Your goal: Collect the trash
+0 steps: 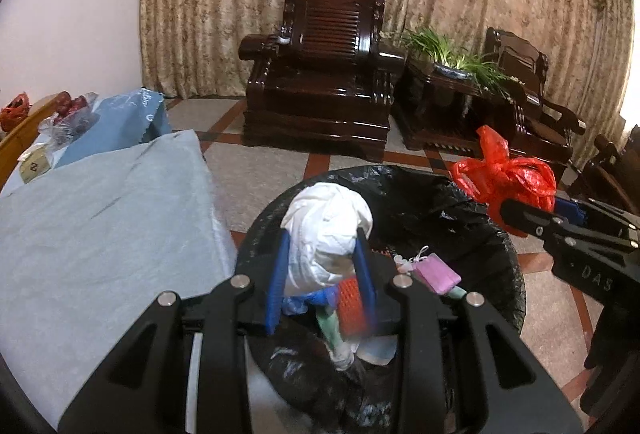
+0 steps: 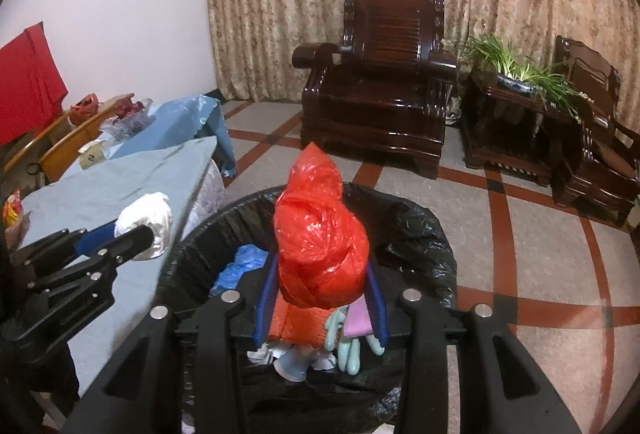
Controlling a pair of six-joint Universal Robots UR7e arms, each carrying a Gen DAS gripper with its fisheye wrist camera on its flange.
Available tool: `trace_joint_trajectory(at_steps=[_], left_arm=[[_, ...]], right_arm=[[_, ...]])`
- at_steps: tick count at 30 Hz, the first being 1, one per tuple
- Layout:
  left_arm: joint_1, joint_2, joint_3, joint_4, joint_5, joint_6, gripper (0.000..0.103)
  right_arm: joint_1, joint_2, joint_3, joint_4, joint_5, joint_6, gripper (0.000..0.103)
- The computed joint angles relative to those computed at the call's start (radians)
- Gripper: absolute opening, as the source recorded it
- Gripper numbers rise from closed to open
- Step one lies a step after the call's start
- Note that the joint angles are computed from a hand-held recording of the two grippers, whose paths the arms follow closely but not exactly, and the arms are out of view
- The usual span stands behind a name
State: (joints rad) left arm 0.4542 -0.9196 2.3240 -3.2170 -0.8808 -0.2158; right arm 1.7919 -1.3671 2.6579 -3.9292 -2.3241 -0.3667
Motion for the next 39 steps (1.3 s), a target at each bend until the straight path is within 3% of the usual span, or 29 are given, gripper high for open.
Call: trace_joint_trajectory(at_steps=[6,9,11,14,17,21,28,39], left_arm=[[0.035,0.075,-0.063,-0.013,-0.030,0.034,0.031],[0.057,0.101,-0.096,-0.018,-0.071,0.060,0.038],[0.067,0.112,-0.108,-0.025,-0.094,0.087,0.048],[0.072,0.103,-0.102,-0.049,-0.122,0.109,0.064],[0.071,0.089,-0.091,-0.063,-0.124,0.115,0.075],[0.061,0.049,-0.064,-0.060,-0.085,0.113,0.087],[0.003,-0.066,0.010,0.009,0.039,0.059,0.095],[-0.102,-0.306,0.124,0.243,0.164,-0.161,0.095]], right_arm=[[-0.090,0.007,-0.015,-0.008,0.063,-0.035,0.039],[-0.132,0.012,-0.026,-0.009,0.090,-0.060,0.042],[-0.148,0.023,-0.034,-0.028,0.085,-0.074,0.065],[-0.151,0.037,-0.032,-0.068,0.070,-0.090,0.076],[-0.141,0.056,-0.023,-0.145,0.048,-0.109,0.096],[-0.127,0.029,-0.002,-0.124,0.035,-0.074,0.097],[-0.054,-0.025,0.023,-0.020,0.003,0.016,0.097],[0.189,-0.006,-0.006,0.122,-0.115,0.116,0.097]])
